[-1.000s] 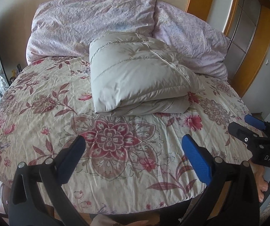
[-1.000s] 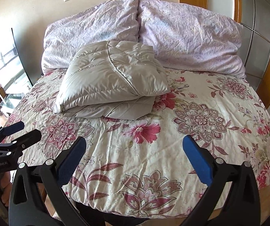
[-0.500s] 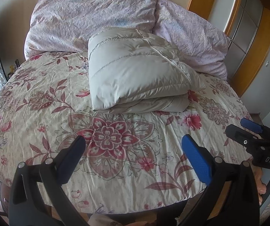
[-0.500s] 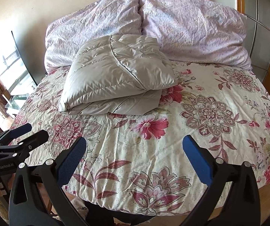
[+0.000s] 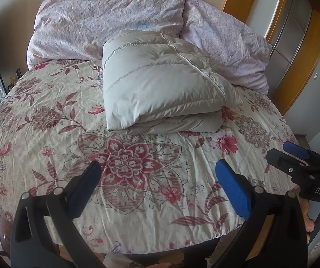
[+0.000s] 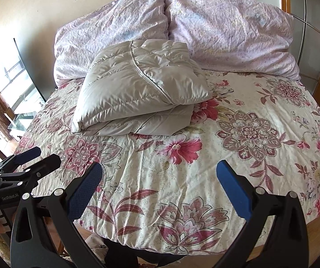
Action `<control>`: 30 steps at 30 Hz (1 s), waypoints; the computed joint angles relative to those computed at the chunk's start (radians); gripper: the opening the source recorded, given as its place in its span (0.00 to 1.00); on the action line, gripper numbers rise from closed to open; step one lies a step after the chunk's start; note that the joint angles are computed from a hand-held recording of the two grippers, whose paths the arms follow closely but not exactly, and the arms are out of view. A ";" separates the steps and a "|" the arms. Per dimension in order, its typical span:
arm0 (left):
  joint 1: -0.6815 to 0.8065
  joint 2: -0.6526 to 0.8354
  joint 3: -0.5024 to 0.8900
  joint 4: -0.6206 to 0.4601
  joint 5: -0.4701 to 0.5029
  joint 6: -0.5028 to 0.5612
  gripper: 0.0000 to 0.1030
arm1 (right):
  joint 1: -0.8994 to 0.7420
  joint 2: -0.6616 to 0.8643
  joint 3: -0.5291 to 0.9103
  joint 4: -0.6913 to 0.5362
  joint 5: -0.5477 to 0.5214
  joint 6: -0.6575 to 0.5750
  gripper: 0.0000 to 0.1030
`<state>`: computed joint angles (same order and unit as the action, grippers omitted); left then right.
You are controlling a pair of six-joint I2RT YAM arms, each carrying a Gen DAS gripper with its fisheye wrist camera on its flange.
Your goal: Fold large clothes
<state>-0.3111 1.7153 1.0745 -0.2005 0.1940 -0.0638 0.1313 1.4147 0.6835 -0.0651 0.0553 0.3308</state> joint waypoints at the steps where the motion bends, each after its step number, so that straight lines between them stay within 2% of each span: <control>1: 0.000 0.001 0.001 -0.001 0.004 -0.001 0.98 | 0.000 0.000 0.000 0.000 -0.002 0.000 0.99; 30: -0.009 0.007 0.012 -0.007 0.009 -0.002 0.98 | -0.008 -0.001 0.000 0.003 -0.012 -0.002 0.99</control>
